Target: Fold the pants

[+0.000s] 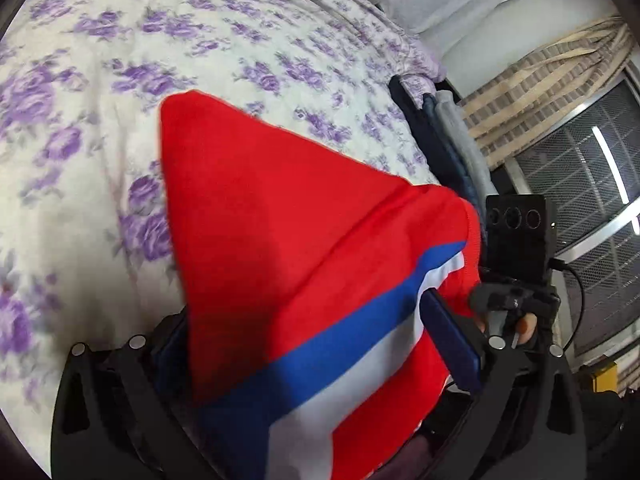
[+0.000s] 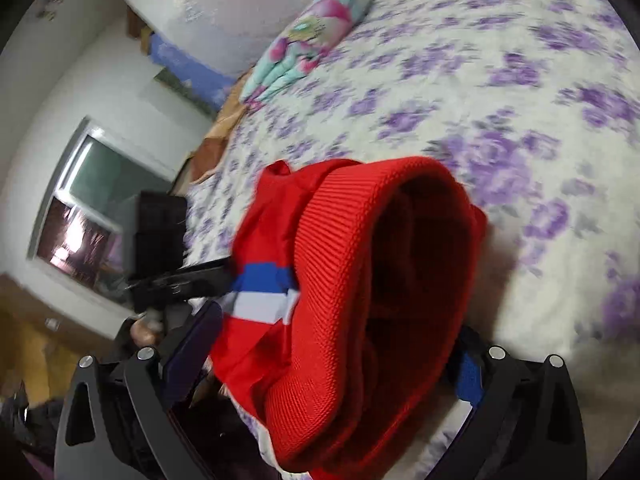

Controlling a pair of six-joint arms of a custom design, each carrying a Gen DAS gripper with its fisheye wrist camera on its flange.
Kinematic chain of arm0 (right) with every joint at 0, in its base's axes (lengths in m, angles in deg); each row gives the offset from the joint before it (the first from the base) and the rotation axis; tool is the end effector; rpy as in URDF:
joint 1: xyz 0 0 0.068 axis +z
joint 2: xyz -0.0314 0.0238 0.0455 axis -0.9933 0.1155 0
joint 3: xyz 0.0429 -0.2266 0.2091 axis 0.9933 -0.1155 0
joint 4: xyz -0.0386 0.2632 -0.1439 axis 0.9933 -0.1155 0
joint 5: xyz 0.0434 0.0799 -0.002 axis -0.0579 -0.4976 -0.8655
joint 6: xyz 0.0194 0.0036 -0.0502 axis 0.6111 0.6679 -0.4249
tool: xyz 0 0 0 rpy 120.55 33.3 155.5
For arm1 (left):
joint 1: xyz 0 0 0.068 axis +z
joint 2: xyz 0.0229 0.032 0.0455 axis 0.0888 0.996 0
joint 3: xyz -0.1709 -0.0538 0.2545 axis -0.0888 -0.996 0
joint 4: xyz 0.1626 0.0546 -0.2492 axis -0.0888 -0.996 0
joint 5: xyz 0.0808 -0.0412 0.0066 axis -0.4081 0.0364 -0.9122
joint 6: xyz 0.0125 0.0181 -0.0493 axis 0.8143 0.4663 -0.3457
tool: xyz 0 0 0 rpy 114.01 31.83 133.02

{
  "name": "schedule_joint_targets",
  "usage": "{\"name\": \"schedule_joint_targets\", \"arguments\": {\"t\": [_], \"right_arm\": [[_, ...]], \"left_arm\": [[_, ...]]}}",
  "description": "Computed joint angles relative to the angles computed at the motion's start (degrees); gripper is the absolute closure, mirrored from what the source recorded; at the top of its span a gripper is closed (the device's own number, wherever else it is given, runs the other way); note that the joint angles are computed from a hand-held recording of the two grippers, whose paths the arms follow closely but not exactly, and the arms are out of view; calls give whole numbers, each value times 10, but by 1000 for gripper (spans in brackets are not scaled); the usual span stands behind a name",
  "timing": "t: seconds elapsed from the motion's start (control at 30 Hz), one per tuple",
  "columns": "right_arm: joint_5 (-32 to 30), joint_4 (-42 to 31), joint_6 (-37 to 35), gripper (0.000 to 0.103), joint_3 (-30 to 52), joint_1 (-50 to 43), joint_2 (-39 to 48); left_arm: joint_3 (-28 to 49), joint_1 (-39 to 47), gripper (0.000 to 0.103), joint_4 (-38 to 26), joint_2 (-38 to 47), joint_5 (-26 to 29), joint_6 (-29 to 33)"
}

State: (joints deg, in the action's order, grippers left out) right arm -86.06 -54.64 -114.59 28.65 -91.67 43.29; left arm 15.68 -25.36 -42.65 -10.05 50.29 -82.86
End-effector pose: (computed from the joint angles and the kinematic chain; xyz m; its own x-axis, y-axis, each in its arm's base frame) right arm 0.2021 -0.0004 0.1188 -0.8435 -0.2954 -0.4487 -0.5367 0.4985 0.6807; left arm 0.1184 -0.0822 0.1079 -0.8738 -0.2051 -0.4409 0.1483 0.7512 -0.6433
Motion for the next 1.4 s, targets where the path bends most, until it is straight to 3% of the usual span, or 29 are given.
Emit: {"name": "schedule_joint_targets", "arguments": {"t": [0.03,0.07,0.1,0.13,0.2,0.27,0.33,0.5,0.57,0.7,0.83,1.03,1.13,1.17,1.2,1.23,1.33,1.4], "right_arm": [[4,-1,-7,29,1,6,1],[7,-7,-17,60,4,9,10],[2,-41,-42,64,17,2,37],[-1,-57,-62,65,18,-11,35],[-4,-77,-89,66,0,-30,-16],[-11,-132,-137,66,0,-58,-47],[-10,-202,-204,66,20,-99,-43],[1,-224,-223,66,41,-137,-15],[3,-248,-246,66,58,-154,0],[-20,-291,-241,66,122,-146,3],[-53,-254,-118,66,233,-82,-1],[-15,-39,170,65,457,38,139],[64,70,252,61,563,90,245],[89,96,280,51,593,102,283],[118,115,302,31,619,115,316],[168,136,323,22,644,130,353],[372,177,369,22,675,169,423],[372,251,396,24,621,159,400]], "left_arm": [[-2,2,5,17,9,10,-6],[-3,-4,5,24,6,10,-16],[-9,-14,5,28,-12,9,-28],[-10,-25,7,17,-34,1,-36],[-7,-54,21,-25,-87,-26,-52],[-2,-67,35,-65,-134,-36,-70],[5,-68,42,-93,-165,-35,-75],[27,-96,42,-46,-87,-59,-85],[32,-78,50,-21,-56,-46,-85],[97,-25,51,-41,-13,-7,-38],[239,60,49,-84,95,32,41],[478,185,40,-86,351,73,136],[589,228,39,-81,487,74,158],[631,243,38,-75,543,81,157],[656,249,37,-77,576,85,157],[704,259,33,-93,636,76,166],[793,278,30,-160,741,-8,145],[770,301,30,-129,738,1,113]]}}
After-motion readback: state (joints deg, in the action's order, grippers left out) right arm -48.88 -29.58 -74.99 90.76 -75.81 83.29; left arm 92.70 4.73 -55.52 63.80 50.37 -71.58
